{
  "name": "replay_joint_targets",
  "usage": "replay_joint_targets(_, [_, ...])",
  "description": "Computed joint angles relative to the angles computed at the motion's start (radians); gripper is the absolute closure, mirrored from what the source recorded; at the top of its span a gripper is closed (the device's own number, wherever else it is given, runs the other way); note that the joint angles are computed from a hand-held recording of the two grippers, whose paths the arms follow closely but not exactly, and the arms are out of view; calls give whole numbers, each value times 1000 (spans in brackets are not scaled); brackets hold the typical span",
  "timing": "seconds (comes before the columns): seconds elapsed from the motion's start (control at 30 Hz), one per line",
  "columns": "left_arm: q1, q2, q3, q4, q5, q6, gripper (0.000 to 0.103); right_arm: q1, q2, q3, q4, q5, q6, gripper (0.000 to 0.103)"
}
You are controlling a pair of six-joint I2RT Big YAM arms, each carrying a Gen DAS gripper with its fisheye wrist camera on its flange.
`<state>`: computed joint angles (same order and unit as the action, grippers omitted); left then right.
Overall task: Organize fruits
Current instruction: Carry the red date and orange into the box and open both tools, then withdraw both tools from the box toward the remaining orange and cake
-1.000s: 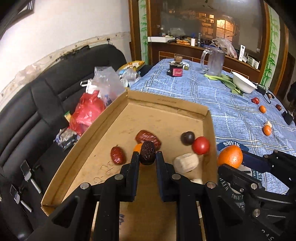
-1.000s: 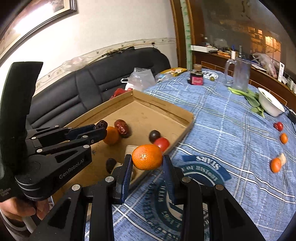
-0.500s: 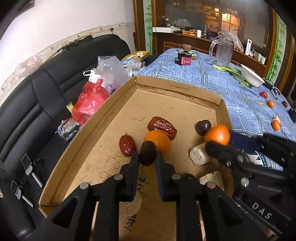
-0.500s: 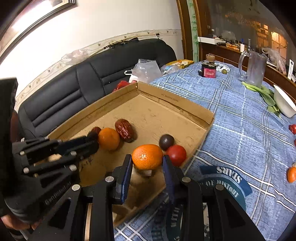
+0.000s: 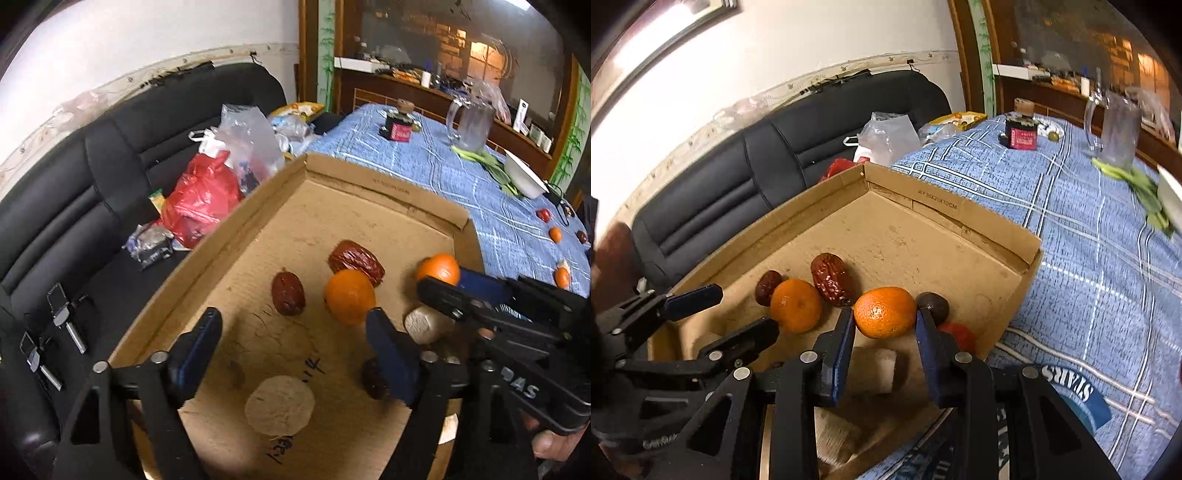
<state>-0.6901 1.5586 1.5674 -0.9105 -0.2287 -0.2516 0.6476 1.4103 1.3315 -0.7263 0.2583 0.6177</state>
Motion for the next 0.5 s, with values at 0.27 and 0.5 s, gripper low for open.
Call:
replay_joint_targets(0.27, [-19, -13, -12, 15, -64, 6, 20, 16, -18, -7, -15, 22, 1, 66])
replay_joint_targets(0.5, [-33, -22, -10, 20, -89, 0, 15, 16, -40, -17, -29, 45, 25, 53])
